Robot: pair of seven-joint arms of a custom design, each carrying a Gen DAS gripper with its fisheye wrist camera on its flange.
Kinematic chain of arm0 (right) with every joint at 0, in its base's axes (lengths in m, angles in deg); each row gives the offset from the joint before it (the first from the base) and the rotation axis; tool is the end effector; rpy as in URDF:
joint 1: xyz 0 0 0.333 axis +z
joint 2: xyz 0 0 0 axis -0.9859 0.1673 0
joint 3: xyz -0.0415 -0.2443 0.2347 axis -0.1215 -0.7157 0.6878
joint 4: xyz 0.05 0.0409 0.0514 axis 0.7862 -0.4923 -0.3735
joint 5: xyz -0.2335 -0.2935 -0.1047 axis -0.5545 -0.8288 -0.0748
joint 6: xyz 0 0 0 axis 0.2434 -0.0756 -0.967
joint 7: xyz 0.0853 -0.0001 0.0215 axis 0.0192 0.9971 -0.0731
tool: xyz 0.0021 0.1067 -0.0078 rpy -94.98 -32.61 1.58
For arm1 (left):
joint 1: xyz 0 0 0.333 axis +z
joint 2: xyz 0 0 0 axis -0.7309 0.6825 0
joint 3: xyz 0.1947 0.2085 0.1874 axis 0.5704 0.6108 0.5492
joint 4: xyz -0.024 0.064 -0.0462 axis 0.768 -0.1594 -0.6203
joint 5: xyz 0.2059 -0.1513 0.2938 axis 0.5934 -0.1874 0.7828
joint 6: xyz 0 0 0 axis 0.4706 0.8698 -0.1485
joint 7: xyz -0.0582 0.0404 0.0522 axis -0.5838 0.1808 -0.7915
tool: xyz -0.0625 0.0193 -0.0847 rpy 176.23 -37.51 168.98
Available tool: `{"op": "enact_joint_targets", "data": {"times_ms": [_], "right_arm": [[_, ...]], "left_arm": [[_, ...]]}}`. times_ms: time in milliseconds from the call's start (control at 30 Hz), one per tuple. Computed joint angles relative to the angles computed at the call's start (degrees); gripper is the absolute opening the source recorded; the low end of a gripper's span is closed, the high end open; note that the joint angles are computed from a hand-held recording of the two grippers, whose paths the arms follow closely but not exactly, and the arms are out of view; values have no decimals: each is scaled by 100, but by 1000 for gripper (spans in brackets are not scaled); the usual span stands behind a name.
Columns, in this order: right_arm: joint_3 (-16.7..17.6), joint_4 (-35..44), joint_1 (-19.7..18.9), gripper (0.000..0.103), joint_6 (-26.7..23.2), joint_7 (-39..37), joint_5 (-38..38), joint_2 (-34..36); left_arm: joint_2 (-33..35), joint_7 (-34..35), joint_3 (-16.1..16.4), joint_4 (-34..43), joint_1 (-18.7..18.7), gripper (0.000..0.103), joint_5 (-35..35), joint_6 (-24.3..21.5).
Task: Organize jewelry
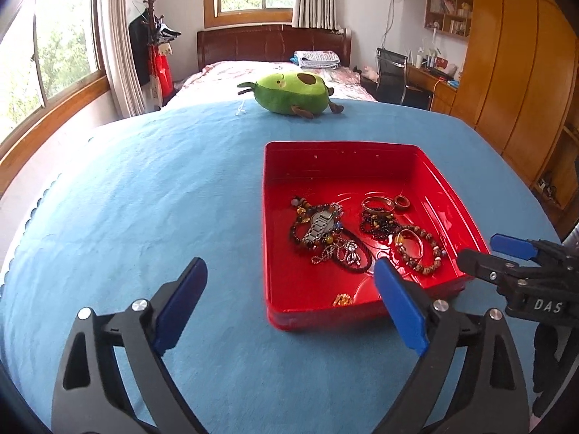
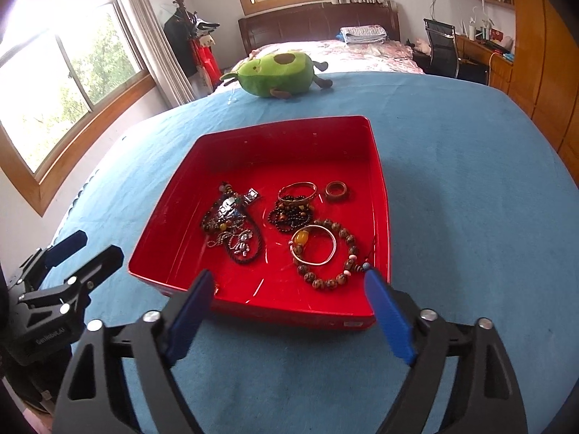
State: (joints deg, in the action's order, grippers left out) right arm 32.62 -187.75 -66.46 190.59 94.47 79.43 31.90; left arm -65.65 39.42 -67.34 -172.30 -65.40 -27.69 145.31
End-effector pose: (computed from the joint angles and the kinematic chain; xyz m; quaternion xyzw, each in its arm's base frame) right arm 0.4813 0.1177 0.5236 -0.7183 0.6095 -0.1100 0.3170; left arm 0.4169 -0.3438 0.5468 -0.6579 0.6451 -0.2761 0.2734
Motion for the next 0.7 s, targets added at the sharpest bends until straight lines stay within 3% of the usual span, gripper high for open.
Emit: {"op": "enact_joint_targets", "data": {"times_ms": [300, 500, 700], "right_arm": [[31, -325, -40, 99, -47, 107, -162, -321], [-123, -701, 8, 99, -87, -51, 43, -632], [-200, -824, 2, 99, -223, -150, 223, -783]], "left_arm": [[-300, -124, -124, -185, -74, 98, -6, -303], [-533, -4, -116, -476, -137, 99, -447, -150], [-502, 216, -106, -611, -219, 100, -937, -347]]}}
